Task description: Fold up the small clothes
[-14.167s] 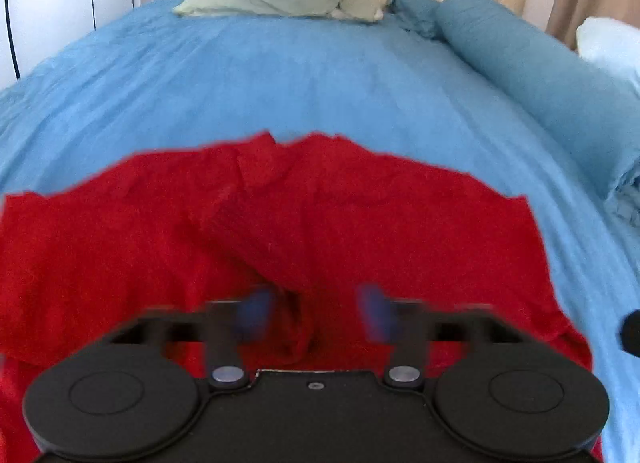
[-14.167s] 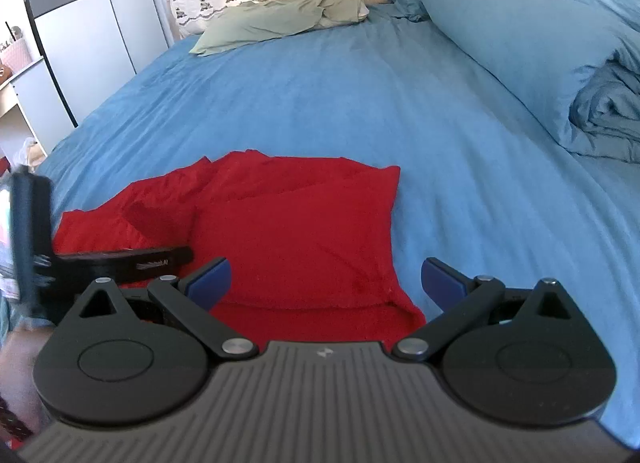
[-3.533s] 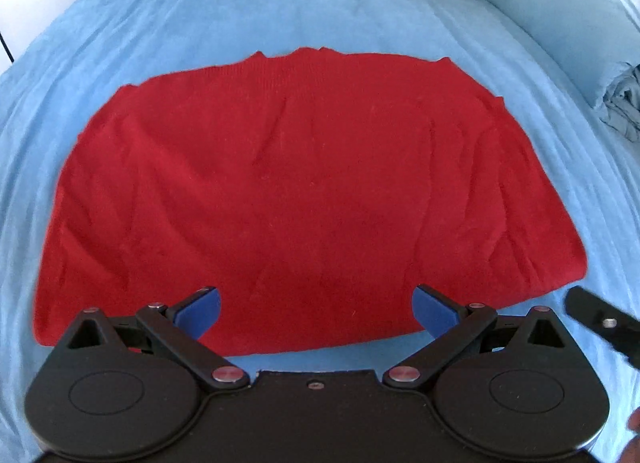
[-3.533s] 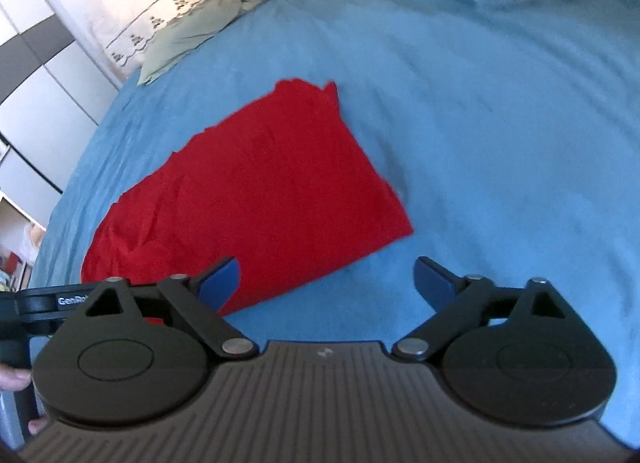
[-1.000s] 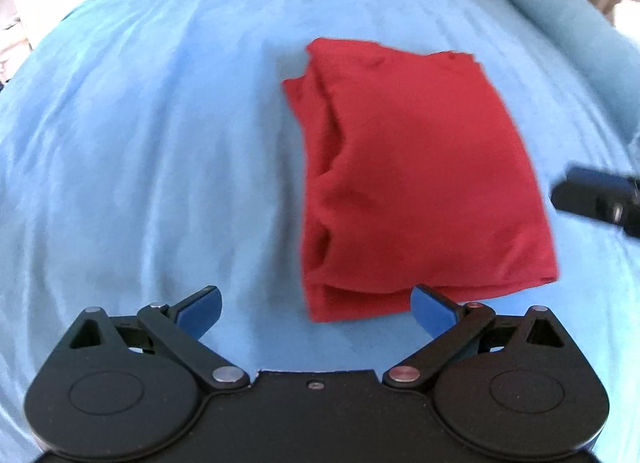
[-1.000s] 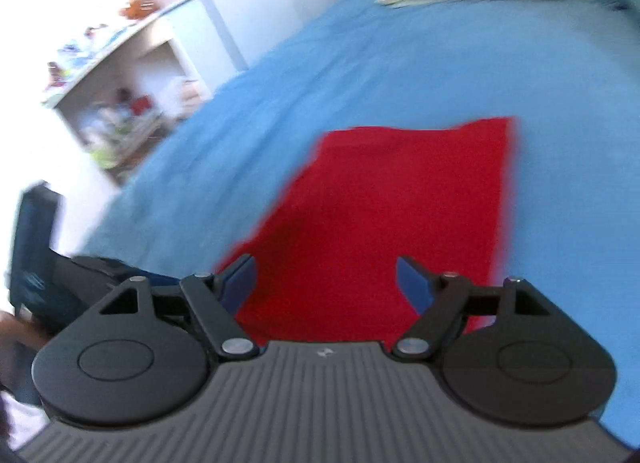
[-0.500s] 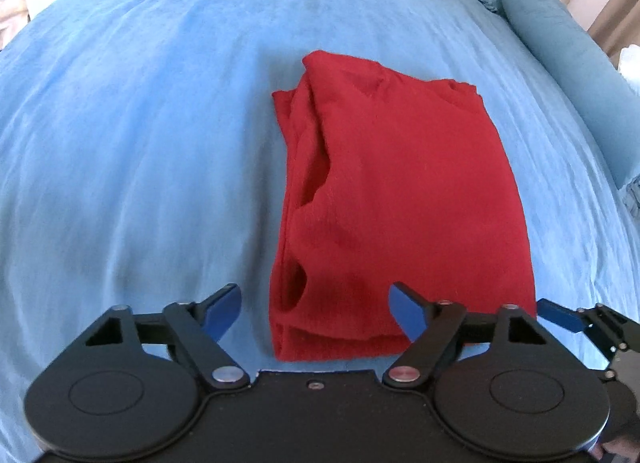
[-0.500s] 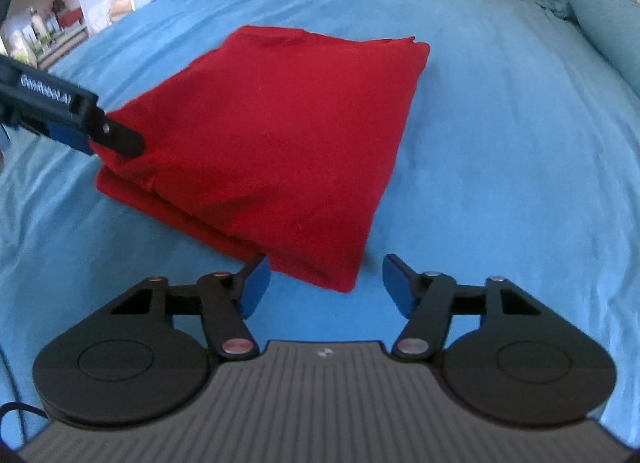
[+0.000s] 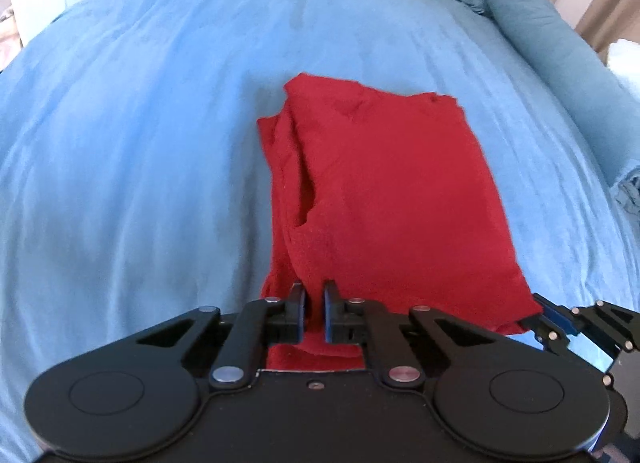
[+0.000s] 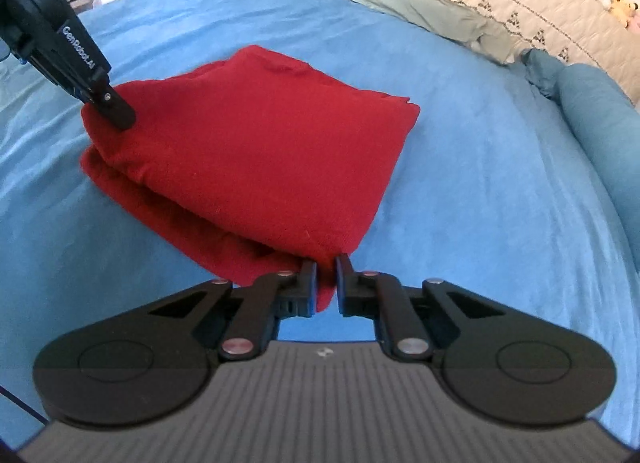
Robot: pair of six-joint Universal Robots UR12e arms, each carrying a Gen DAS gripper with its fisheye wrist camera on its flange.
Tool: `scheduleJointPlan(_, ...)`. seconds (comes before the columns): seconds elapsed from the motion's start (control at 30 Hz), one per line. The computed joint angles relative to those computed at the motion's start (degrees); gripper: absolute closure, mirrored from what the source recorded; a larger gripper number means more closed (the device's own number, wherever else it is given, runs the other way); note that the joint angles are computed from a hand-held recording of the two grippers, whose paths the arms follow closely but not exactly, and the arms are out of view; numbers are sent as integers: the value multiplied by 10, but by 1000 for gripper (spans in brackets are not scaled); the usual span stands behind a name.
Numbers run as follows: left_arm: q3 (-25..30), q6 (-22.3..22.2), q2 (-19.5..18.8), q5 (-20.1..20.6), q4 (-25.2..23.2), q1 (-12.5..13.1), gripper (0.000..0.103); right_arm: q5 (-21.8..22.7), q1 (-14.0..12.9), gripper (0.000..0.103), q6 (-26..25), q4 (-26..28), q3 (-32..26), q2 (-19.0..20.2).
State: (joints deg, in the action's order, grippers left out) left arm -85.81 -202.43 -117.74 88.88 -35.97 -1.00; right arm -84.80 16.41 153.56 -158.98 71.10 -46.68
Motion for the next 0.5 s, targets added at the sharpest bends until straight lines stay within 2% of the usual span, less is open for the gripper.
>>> scheduleJointPlan(0.1,5,8,-1,-1,-3,-1,95,23,-7,81,18,21,-7,-1)
scheduleJointPlan(0.2,0,4,3,-2,3,-2,95,38,-13,81,39,9,-3,-6)
scheduleJointPlan(0.37,-13,-18,-1,1,-8,-7,95,43,-19,82,40,25,11,-9)
scheduleJointPlan(0.5,-20,-36,-11,14,5,-11,95,46,-22,82,7,39,8,4)
